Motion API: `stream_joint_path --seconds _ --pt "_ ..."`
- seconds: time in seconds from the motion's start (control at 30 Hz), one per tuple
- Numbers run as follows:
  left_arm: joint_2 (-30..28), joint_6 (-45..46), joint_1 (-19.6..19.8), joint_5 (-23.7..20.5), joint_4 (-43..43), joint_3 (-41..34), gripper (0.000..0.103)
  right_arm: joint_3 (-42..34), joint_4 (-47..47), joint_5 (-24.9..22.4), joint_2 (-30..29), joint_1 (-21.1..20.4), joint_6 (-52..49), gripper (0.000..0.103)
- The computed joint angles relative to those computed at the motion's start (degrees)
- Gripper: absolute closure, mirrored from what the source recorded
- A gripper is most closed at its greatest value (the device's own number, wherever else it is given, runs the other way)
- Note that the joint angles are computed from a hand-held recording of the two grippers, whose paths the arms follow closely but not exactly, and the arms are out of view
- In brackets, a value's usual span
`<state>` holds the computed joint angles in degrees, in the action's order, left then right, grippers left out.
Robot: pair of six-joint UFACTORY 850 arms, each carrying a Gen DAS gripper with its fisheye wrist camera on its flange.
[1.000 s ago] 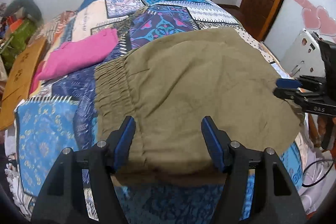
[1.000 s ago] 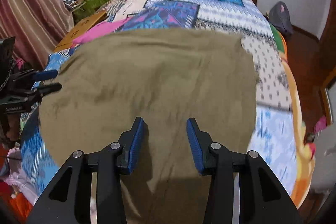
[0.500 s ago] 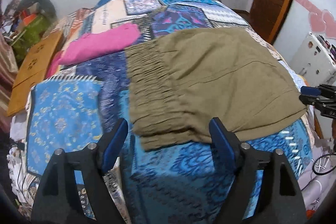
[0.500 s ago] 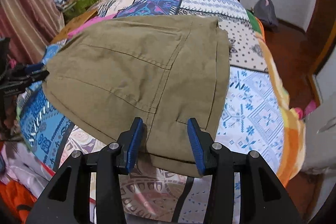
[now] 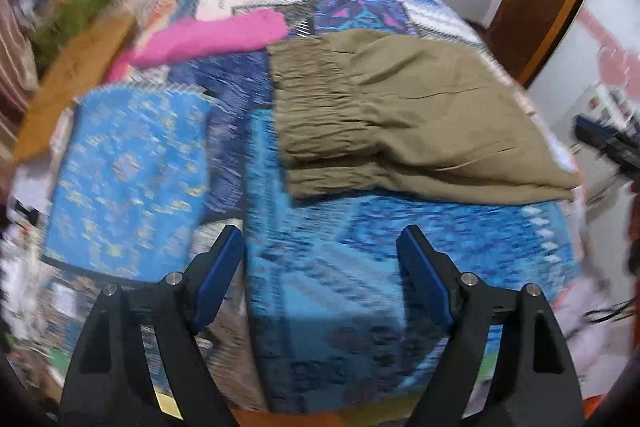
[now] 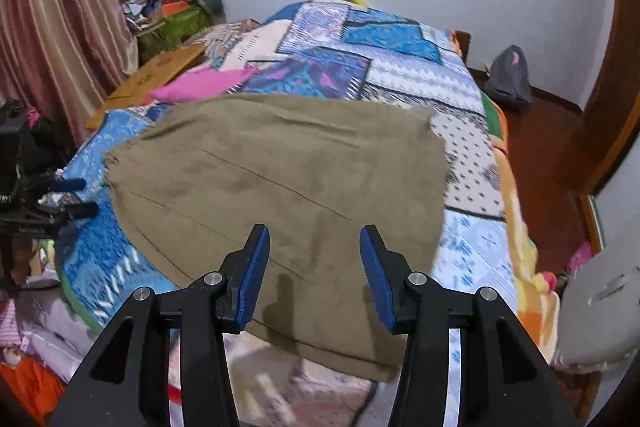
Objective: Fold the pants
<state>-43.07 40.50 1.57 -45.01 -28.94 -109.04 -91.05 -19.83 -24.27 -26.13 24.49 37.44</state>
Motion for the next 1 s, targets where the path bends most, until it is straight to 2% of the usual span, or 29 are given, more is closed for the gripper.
stream_joint_path --seconds 0.13,0.27,0.4,0.57,0.7,0.87,1.0 --pt "-0.2 -0.5 0.0 -2.9 -5.1 -0.7 0.022 -2.1 -2.5 1.1 -2.2 1.1 1.7 0.059" --pt "-2.9 -2.3 -0.6 -6.8 -7.2 -4.2 0.022 -3.6 3.4 2.3 -4.3 1.3 -2.9 0.059" --pt "-5.0 -4.9 -0.2 -8.5 -11.8 -6.3 0.017 -4.1 9.4 1.6 -5.6 1.4 -8.4 0.059" --pt "-7.5 -8.4 0.2 -11.6 -13.7 -10.0 0.015 -3.3 15.8 3.3 -5.4 0.6 -13.7 0.058" --pt "-11.1 -11.8 0.4 -14.8 -15.6 -15.3 0.012 -3.7 13.5 2.8 -5.7 1.0 -12.7 0.058" --pt "-16.4 -16.1 -0.2 -18.8 -13.8 -24.4 0.004 -2.7 16.8 4.2 -5.2 0.5 -15.3 0.058" --pt "-19.7 -19.2 -0.8 -20.0 -11.7 -30.4 0.004 -2.5 19.2 4.7 -5.2 0.3 -17.7 0.058"
